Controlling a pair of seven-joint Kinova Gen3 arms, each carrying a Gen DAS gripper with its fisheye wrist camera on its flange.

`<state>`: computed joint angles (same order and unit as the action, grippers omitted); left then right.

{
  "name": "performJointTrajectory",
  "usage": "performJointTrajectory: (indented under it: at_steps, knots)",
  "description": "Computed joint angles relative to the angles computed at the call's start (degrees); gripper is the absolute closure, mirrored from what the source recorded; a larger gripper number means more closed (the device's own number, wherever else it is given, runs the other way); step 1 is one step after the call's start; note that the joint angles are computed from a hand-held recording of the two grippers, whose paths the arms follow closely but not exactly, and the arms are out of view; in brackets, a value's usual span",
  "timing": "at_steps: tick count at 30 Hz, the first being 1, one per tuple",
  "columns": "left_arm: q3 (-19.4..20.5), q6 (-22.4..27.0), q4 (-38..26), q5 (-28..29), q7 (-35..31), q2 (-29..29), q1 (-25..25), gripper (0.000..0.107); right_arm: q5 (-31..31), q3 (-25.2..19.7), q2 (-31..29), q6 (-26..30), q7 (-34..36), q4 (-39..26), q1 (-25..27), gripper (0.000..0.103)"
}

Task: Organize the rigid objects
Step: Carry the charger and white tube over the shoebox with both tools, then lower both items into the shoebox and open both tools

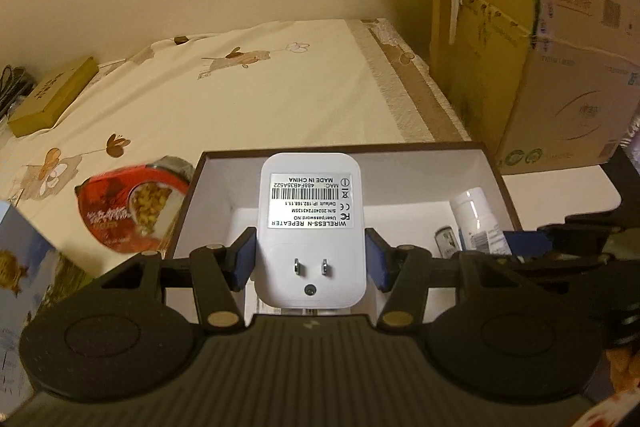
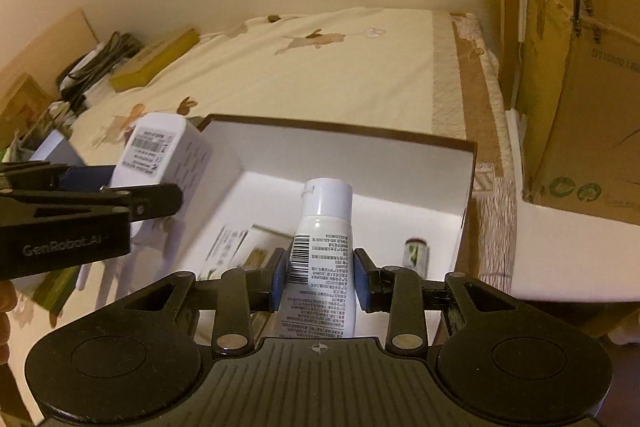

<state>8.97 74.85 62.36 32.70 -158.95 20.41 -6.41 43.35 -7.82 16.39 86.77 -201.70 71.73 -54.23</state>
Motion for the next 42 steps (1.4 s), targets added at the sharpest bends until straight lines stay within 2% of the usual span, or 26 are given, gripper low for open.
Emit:
performJointTrajectory:
  at_steps: [9, 15, 22, 25, 29, 33, 42]
  knots:
    - [0.4, -5.4, -0.5, -6.1, 3.2, 3.3, 6.0, 0.056, -5.1, 0.5, -0.5, -4.2, 1.0, 3.9, 5.3, 0.071]
    - [0.3, -7.0, 0.3, -10.0, 5.3, 5.0, 7.5, 0.056, -7.3, 0.7, 0.2, -5.6, 1.6, 5.2, 6.6, 0.071]
    - [1.1, -8.0, 1.0, -10.9, 5.0, 5.9, 7.7, 0.055, -7.8, 1.2, 1.0, -5.1, 3.4, 4.9, 7.2, 0.071]
    - [1.6, -9.7, 2.0, -9.4, 4.8, 5.3, 7.0, 0.055, -7.4, 1.5, 0.8, -5.3, 3.6, 5.1, 7.3, 0.070]
    - [1.1, -8.8, 1.0, -10.1, 6.2, 5.5, 7.3, 0.054, -6.5, 1.5, 0.7, -5.4, 3.8, 5.1, 7.0, 0.070]
    - [0.8, -8.5, 0.8, -10.6, 6.7, 5.3, 6.8, 0.054, -3.2, 1.5, -0.1, -5.8, 1.0, 6.3, 5.7, 0.070]
    - [0.2, -6.4, -0.2, -11.1, 7.0, 5.4, 4.9, 0.054, -3.3, 0.5, -0.7, -4.8, 0.3, 5.8, 5.5, 0.069]
